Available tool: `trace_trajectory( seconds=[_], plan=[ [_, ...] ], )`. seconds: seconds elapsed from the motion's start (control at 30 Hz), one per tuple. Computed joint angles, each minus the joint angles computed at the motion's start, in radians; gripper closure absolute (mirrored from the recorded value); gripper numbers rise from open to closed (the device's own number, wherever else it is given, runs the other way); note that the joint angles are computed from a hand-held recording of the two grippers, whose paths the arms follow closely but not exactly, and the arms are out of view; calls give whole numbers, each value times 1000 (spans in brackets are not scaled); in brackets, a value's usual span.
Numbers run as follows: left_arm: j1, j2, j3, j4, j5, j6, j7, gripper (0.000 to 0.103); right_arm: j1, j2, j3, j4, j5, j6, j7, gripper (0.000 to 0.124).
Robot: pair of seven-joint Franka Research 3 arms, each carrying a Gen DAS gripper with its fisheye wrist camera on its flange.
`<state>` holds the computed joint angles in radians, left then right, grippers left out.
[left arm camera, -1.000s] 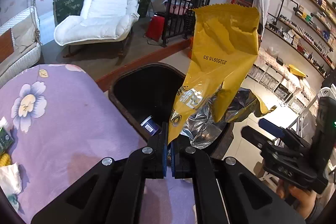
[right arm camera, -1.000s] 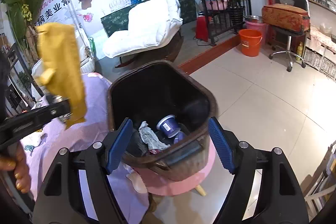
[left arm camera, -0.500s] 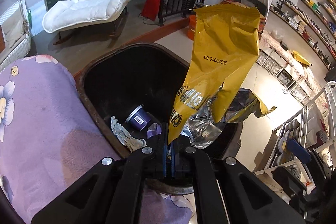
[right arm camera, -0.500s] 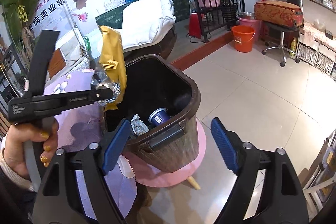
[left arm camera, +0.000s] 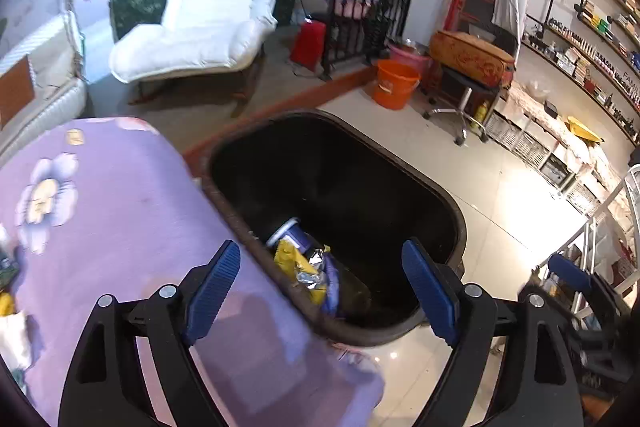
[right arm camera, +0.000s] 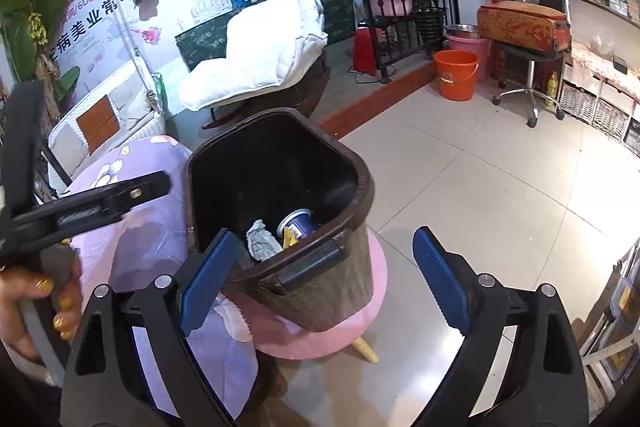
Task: Collect trash
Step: 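Lower the yellow snack bag into the bin and open the left gripper, then move both grippers back over the remaining trash on the table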
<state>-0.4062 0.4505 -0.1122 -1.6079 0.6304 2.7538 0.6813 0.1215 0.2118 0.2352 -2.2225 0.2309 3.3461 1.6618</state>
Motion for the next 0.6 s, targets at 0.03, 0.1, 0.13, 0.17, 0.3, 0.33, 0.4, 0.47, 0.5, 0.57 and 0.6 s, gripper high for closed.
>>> trace_trajectory(
  seconds=[0.03, 0.1, 0.13, 0.17, 0.3, 0.33, 0.4, 0.47, 0.5, 0.57, 0.6],
  plan=[
    [-15, -23, 20, -28, 30, 10, -32, 19, -14, 2, 17, 2, -8, 2, 3, 35],
    [-35, -74, 51, -90, 103, 26, -102, 18, -57, 6, 68, 7, -36, 4, 11, 35],
    [-45, -96, 63, -113, 147, 22, -142, 17, -69, 10, 85, 12, -49, 4, 13, 34],
    [-56, -125, 76, -147, 205, 16, -197, 16, -96, 14, 116, 18, -68, 3, 18, 34],
    [-52, -212, 80, -244, 352, -19, -350, 15, -184, 39, 231, 46, -134, -8, 29, 33],
    [-46, -227, 72, -260, 368, -32, -373, 15, -205, 47, 263, 56, -147, -14, 27, 33],
    [-30, -265, 58, -304, 406, -58, -422, 15, -257, 69, 333, 74, -168, -24, 18, 33],
    [-16, -310, 44, -354, 448, -106, -479, 15, -296, 90, 397, 94, -179, -38, -1, 33],
    [-5, -335, 35, -382, 458, -115, -501, 15, -298, 98, 410, 103, -176, -43, -14, 33],
    [23, -383, 18, -443, 466, -130, -542, 15, -321, 120, 465, 125, -172, -59, -48, 33],
    [36, -404, 8, -466, 465, -144, -558, 15, -333, 132, 491, 136, -168, -67, -66, 33]
  ],
)
